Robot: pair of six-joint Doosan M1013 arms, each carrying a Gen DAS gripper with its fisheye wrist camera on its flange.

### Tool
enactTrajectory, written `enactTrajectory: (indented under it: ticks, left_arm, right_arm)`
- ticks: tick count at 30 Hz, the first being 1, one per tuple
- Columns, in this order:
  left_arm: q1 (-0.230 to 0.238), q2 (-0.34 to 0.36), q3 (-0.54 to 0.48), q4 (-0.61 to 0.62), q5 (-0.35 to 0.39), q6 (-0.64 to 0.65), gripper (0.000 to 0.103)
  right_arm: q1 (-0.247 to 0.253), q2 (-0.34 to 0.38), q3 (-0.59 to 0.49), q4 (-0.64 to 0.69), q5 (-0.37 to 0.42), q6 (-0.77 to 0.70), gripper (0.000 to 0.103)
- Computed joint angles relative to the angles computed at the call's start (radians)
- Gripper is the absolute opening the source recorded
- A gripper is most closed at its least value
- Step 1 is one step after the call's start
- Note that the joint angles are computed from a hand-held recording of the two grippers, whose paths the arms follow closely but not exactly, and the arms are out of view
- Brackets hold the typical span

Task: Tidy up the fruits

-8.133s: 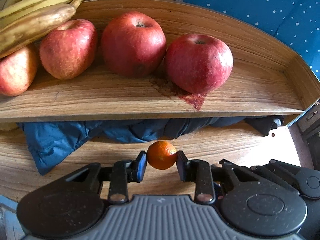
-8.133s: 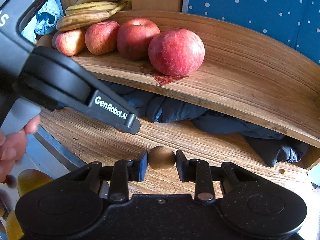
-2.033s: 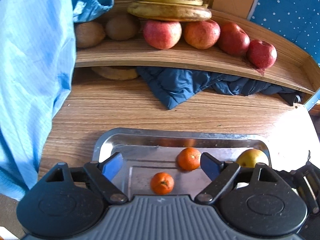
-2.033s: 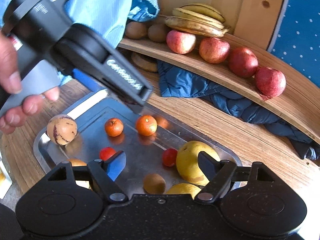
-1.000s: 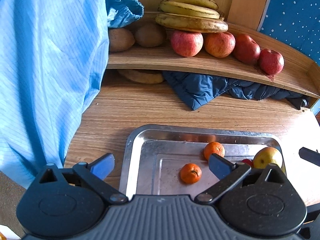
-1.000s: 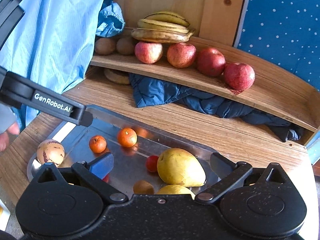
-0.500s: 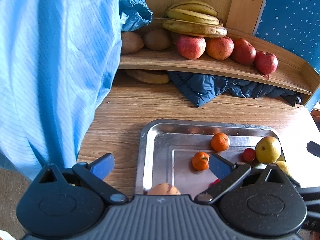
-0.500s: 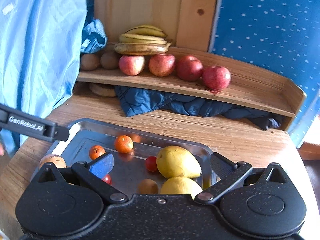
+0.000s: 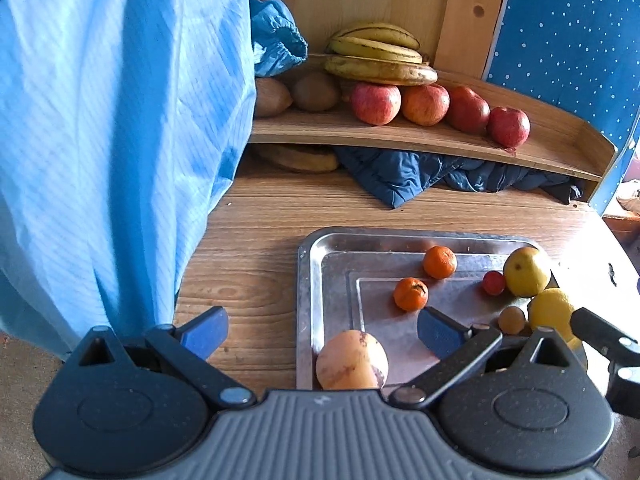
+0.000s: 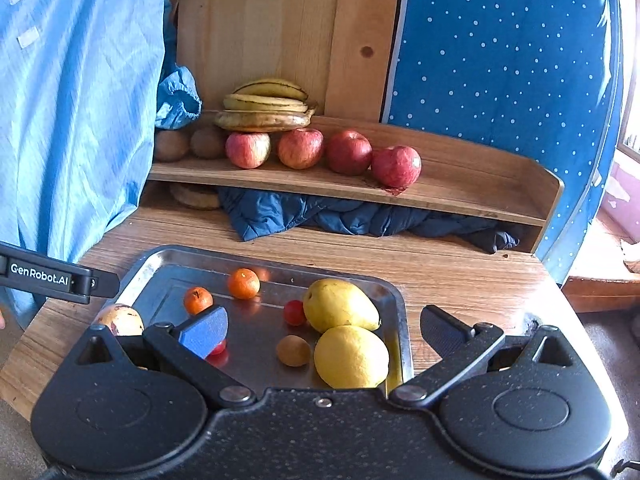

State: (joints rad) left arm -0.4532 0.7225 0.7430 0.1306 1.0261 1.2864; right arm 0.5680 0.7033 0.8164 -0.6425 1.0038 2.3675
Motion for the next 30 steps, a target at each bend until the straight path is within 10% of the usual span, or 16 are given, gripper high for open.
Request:
enactTrajectory:
  ticks: [30]
  left_arm:
    - [-0.108,-0.148,0.233,0.259,-0.081,-0.311,0.102]
  right_arm:
    - [-0.036,-0.214,0.307,0.046,-0.254,-0.074,0.102]
